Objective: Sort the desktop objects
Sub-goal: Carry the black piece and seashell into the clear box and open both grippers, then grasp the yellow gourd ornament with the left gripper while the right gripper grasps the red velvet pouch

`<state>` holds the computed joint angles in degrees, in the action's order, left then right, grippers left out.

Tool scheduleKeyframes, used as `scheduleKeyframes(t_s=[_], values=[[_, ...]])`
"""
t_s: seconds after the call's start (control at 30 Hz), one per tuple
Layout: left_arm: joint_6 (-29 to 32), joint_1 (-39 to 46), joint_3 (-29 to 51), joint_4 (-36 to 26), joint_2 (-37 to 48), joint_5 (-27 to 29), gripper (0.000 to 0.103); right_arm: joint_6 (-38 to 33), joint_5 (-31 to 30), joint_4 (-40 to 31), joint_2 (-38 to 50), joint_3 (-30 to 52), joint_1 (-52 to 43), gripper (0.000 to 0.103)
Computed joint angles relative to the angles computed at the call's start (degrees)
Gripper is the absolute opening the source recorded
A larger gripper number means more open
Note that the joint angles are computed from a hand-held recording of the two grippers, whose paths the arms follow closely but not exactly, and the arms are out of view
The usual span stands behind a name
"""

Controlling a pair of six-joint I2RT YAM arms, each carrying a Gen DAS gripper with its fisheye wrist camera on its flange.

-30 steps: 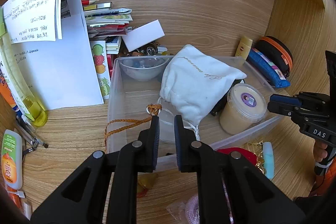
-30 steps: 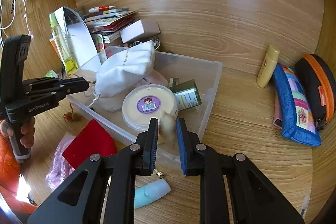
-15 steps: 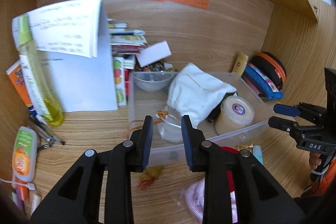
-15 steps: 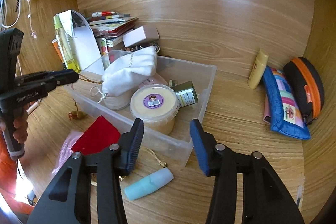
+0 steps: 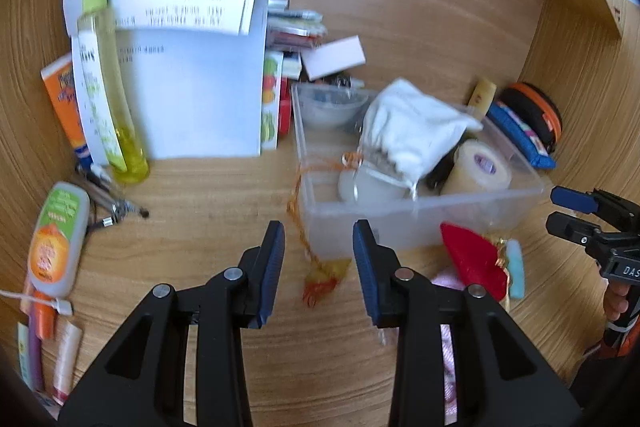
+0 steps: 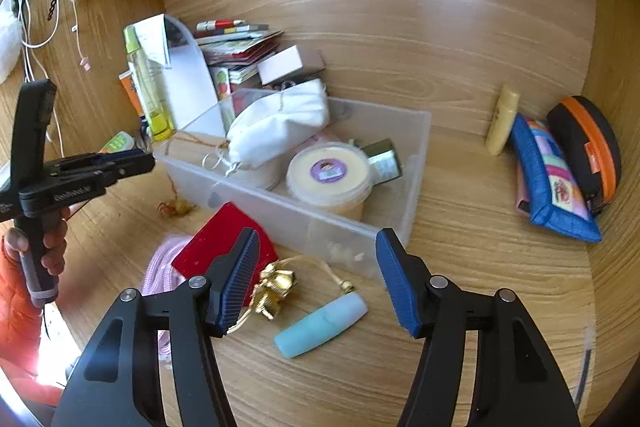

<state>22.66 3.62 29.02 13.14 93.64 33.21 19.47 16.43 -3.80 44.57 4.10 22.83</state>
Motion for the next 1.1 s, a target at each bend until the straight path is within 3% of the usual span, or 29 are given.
scheduleKeyframes(t_s=[0.2,0.33,0.5,0.7,0.97,1.03,1.1], values=[[-0.32,-0.99,0.96,0.30,4.20,-1.35,0.035,3.33,0.23,10.73,12.83,-0.06,4.99,0.063],[-0.54,-1.64,1.16,-0.04,5.32,-2.13,0.035,3.48,-2.78,20.26,24.68,1.33,5.53,0.064],[-0.67,-2.86,1.94,-0.68,6.52,-3.55,0.040,3.02,-4.76,27.21,35.14,3.74,6.17,0.080],[-1.54,-5.33,2.35,0.50,8.87,-6.14,0.042,1.84,-6.35,30.92,43.82,6.42,5.39,0.081],[-3.52,-7.63,2.65,2.11,9.84,-9.30,0.042,1.25,-6.95,35.93,47.02,5.87,4.73,0.080],[-4.01,-7.90,2.83,2.17,9.91,-9.62,0.042,1.01,-7.88,36.55,47.25,5.74,4.34,0.075],[-4.63,-8.11,2.77,2.46,9.93,-9.89,0.041,0.68,-9.42,37.18,47.06,5.36,3.87,0.063]])
